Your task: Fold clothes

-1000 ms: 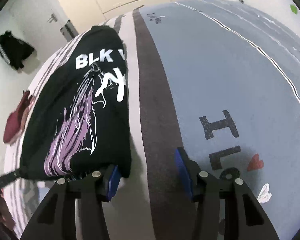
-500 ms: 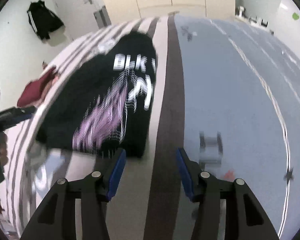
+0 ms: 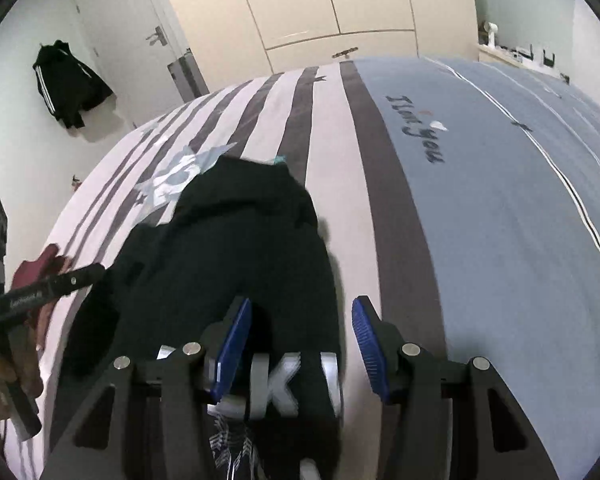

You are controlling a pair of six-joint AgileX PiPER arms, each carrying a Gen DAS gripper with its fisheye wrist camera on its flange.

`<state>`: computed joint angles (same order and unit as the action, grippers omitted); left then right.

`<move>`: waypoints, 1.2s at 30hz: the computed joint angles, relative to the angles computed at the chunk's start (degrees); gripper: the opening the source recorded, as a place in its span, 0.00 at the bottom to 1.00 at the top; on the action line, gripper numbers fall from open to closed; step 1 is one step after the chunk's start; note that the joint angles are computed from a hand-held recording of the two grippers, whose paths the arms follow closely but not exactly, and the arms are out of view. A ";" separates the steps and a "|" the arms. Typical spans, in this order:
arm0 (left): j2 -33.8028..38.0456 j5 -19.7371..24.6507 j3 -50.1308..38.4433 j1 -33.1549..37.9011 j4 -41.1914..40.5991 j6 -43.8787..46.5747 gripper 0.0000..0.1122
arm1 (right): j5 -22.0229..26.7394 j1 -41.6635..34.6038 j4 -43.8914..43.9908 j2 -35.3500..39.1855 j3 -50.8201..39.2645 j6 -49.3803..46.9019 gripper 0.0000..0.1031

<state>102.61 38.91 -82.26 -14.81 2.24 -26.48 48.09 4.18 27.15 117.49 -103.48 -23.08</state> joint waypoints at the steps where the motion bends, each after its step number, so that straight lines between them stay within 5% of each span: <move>1: 1.22 0.23 -0.77 0.17 -1.22 2.03 0.26 | 0.30 0.30 -0.46 1.57 -1.74 0.76 0.47; 5: 2.30 -1.38 0.22 1.75 -6.01 5.98 0.25 | 0.33 0.88 -1.84 5.63 -4.61 3.23 0.47; 7: 1.24 -2.81 1.59 2.06 -7.42 6.99 0.10 | -1.61 0.71 -0.58 5.14 -2.39 2.01 0.48; 11: -3.84 -4.22 4.54 -0.01 -1.11 2.64 0.02 | -3.75 0.32 1.33 4.11 0.17 -0.14 0.48; 15: -10.57 -5.97 8.80 0.08 2.68 -2.58 0.02 | -4.30 0.13 1.60 3.36 1.06 -0.32 0.48; 21: -9.59 -4.06 12.99 1.62 8.82 -10.56 0.03 | -3.37 1.39 -1.96 4.14 -1.54 2.53 0.49; 25: -10.85 -6.27 14.68 6.32 1.51 -9.70 0.03 | -2.91 1.55 -2.96 3.90 -2.10 2.80 0.49; 31: -4.84 -2.76 5.48 4.05 -2.04 -0.87 0.23 | -2.96 0.43 -2.08 2.30 -1.83 1.93 0.49; 36: 2.75 3.80 -4.26 1.81 0.15 0.76 0.23 | -0.47 0.91 -2.51 5.12 -7.72 3.74 0.49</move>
<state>105.36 42.72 -86.52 -13.00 2.40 -25.73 47.62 5.09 24.64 122.61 -111.20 -19.34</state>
